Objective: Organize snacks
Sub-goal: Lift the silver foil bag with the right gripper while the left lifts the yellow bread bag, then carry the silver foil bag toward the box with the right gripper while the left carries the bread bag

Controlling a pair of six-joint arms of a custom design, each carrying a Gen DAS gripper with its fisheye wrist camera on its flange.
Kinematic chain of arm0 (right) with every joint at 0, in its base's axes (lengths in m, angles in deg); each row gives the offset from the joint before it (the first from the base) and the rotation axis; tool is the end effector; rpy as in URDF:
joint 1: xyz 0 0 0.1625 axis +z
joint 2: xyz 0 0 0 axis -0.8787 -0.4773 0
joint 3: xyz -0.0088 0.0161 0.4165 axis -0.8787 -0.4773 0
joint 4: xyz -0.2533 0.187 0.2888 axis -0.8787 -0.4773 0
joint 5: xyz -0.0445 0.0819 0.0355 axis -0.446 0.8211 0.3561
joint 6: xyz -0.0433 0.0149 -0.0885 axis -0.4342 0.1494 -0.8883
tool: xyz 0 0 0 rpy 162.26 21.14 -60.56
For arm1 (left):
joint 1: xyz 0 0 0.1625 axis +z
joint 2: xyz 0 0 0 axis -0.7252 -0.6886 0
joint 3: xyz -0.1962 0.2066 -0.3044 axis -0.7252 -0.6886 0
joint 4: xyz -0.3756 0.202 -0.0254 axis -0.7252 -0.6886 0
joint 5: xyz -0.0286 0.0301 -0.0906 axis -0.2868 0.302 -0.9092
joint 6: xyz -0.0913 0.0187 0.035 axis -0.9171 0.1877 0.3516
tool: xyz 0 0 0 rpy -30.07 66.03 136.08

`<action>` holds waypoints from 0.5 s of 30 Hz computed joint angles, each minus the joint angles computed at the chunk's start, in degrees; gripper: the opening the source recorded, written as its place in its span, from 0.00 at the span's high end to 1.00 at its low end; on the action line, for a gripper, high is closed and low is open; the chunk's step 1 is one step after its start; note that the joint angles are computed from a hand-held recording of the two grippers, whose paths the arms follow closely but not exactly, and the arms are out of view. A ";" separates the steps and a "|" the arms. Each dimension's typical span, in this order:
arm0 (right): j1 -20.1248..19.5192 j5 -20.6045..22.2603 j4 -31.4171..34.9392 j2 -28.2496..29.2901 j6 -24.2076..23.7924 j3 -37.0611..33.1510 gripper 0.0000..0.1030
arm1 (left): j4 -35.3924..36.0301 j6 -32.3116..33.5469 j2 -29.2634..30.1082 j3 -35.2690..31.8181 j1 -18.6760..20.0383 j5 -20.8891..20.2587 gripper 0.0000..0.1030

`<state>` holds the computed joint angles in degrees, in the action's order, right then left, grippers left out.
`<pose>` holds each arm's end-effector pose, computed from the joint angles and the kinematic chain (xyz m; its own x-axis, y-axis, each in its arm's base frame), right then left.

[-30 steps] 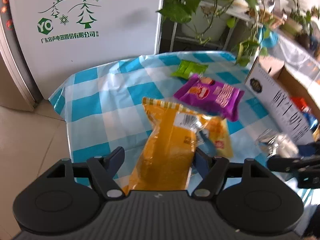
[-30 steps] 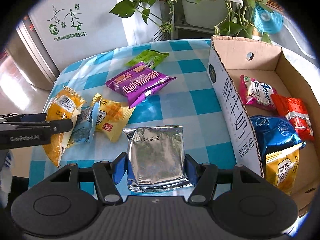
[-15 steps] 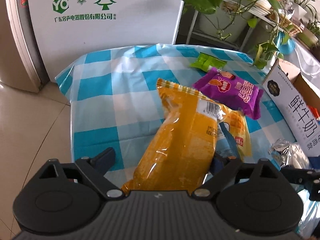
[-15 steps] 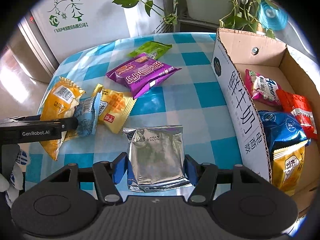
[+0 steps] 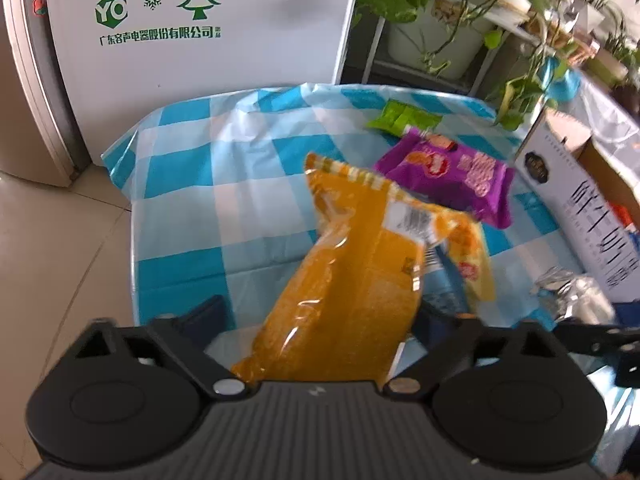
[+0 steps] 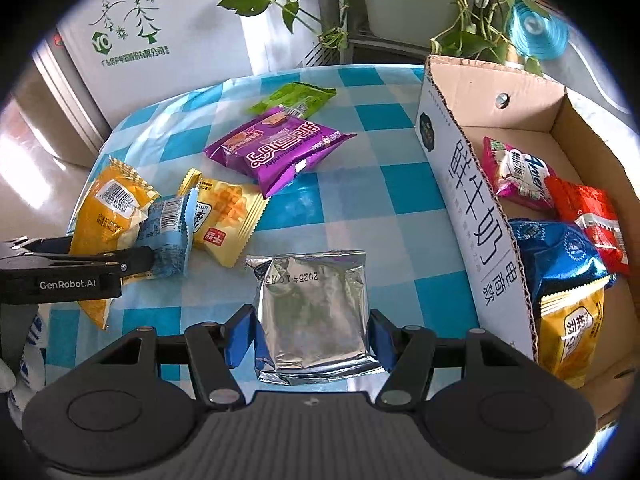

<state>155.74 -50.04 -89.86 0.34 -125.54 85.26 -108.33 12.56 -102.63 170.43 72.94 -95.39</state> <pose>0.1143 -0.4497 0.2824 -0.6540 -0.4067 0.6378 -0.5665 0.8221 -0.0567 -0.2897 -0.3810 0.0252 -0.7831 -0.2265 -0.5792 0.2173 0.7729 -0.5961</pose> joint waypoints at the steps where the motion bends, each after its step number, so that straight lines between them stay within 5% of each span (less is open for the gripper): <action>1: 0.01 0.19 -0.04 -0.14 0.08 0.10 0.35 | -0.58 0.03 -0.16 0.26 -0.30 0.22 0.34; 4: -0.02 0.75 0.11 -0.73 0.08 0.59 0.35 | -1.33 0.03 -0.46 0.88 -0.94 0.69 0.43; 11: -0.06 1.07 -0.86 -2.17 -0.39 2.20 0.35 | 5.19 -9.07 -1.04 1.08 -4.22 2.18 0.45; 15: -0.32 1.25 -0.86 -3.22 -0.24 2.98 0.35 | 2.04 -8.93 -0.04 1.72 -6.43 1.93 0.45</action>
<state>155.43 -48.79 -90.72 -2.89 -125.78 88.24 -106.29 3.63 -102.67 172.15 66.51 -93.45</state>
